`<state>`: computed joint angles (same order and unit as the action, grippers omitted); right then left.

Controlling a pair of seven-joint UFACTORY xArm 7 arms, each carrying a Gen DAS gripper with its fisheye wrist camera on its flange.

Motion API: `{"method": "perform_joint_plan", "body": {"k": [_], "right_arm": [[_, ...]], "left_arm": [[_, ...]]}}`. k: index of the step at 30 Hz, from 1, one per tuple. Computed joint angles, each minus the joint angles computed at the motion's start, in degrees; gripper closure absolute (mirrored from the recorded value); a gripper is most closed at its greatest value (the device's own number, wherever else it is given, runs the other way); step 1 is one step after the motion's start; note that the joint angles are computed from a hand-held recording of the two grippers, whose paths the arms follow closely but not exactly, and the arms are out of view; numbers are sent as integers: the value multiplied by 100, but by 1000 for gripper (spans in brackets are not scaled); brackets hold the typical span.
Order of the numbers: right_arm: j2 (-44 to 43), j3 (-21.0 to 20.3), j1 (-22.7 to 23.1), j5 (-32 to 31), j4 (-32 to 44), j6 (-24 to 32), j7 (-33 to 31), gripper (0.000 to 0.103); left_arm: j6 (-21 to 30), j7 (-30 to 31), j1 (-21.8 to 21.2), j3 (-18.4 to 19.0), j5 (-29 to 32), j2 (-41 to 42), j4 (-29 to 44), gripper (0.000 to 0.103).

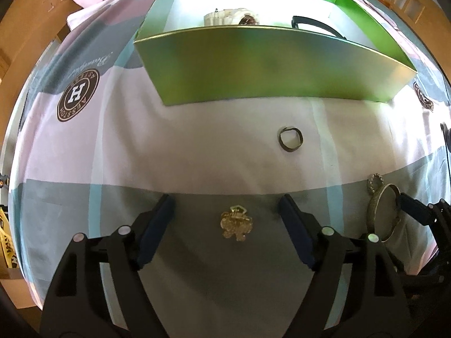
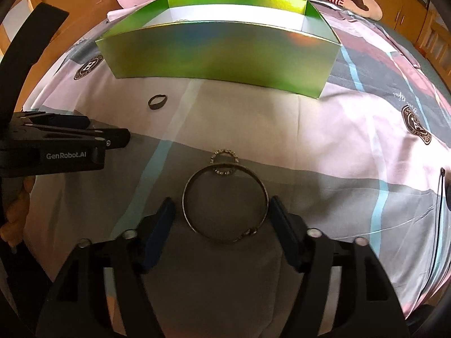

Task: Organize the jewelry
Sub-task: 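Grasp the silver bangle with the right tool while the left tool approaches the gold charm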

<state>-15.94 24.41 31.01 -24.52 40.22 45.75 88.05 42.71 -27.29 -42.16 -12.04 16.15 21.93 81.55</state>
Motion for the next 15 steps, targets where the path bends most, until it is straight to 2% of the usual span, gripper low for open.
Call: {"method": "perform_joint_plan", "body": {"k": [2, 7, 9, 12, 15], "right_arm": [[-36, -14, -13, 7, -38, -80, 45, 42], [-122, -3, -42, 8, -65, -139, 94, 43], [-173, 26, -68, -30, -43, -130, 125, 43], [-262, 54, -102, -64, -20, -99, 159, 43], [-316, 63, -124, -8, -54, -120, 163, 43]], "left_arm": [[-44, -51, -16, 23, 52, -40, -43, 38], [-178, -150, 53, 10, -18, -126, -140, 72], [-217, -81, 152, -28, -177, -165, -169, 79], [-272, 75, 350, -101, -583, -130, -86, 80], [-433, 56, 504, -88, -886, -260, -214, 61]]}}
